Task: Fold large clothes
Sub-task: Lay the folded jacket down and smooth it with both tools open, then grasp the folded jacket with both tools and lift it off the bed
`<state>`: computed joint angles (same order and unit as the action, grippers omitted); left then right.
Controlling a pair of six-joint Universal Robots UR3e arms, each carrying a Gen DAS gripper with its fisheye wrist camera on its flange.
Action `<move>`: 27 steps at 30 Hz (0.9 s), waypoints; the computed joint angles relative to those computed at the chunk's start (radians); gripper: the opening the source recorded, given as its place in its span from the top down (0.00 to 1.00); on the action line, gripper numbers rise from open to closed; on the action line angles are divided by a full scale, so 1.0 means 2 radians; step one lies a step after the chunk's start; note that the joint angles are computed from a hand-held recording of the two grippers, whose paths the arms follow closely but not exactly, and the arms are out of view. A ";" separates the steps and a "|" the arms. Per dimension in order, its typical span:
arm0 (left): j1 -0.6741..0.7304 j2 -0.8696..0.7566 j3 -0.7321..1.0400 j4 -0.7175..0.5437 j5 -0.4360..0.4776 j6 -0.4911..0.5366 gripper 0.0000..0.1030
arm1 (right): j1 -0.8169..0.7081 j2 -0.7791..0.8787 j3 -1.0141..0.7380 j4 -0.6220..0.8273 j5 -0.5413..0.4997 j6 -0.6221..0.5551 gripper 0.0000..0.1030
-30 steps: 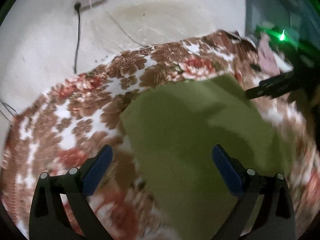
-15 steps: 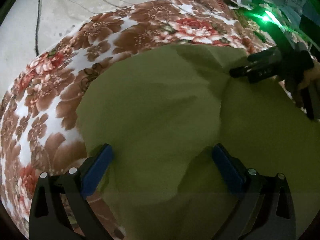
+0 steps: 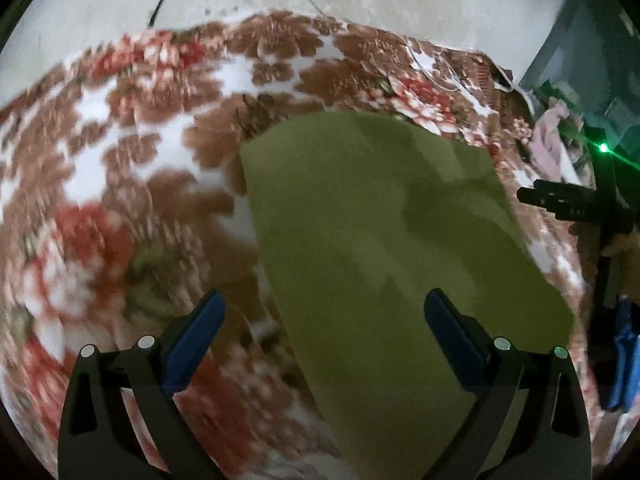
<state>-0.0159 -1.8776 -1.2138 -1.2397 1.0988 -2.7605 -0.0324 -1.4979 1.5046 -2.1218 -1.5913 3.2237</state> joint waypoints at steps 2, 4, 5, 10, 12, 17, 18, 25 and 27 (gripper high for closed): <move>0.009 0.013 -0.026 -0.012 -0.012 -0.001 0.05 | -0.002 -0.012 0.005 0.014 0.015 -0.004 0.05; 0.015 0.016 -0.045 -0.030 -0.024 -0.004 0.05 | -0.008 -0.028 0.024 0.024 0.042 -0.012 0.05; 0.018 0.015 -0.052 -0.035 -0.030 -0.004 0.05 | -0.009 -0.033 0.031 0.029 0.049 -0.013 0.05; 0.037 -0.010 -0.070 -0.072 -0.092 -0.015 0.04 | -0.031 -0.038 0.062 0.069 0.093 -0.012 0.05; 0.040 -0.027 -0.064 -0.089 -0.106 -0.020 0.04 | -0.044 -0.038 0.075 0.092 0.120 -0.015 0.05; 0.023 -0.068 -0.029 -0.110 -0.120 -0.015 0.04 | -0.080 -0.034 0.109 0.118 0.209 -0.025 0.05; 0.017 -0.079 -0.014 -0.119 -0.120 -0.014 0.04 | -0.085 -0.028 0.108 0.124 0.226 -0.029 0.05; -0.008 -0.102 0.075 -0.201 -0.144 0.033 0.06 | -0.102 0.000 0.064 0.184 0.320 -0.081 0.04; 0.000 -0.105 0.067 -0.206 -0.155 0.043 0.06 | -0.107 0.003 0.054 0.204 0.329 -0.097 0.11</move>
<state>-0.0156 -2.0874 -1.0788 -1.6526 0.7879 -2.6750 -0.2454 -1.4911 1.6131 -1.7147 -0.9329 3.0293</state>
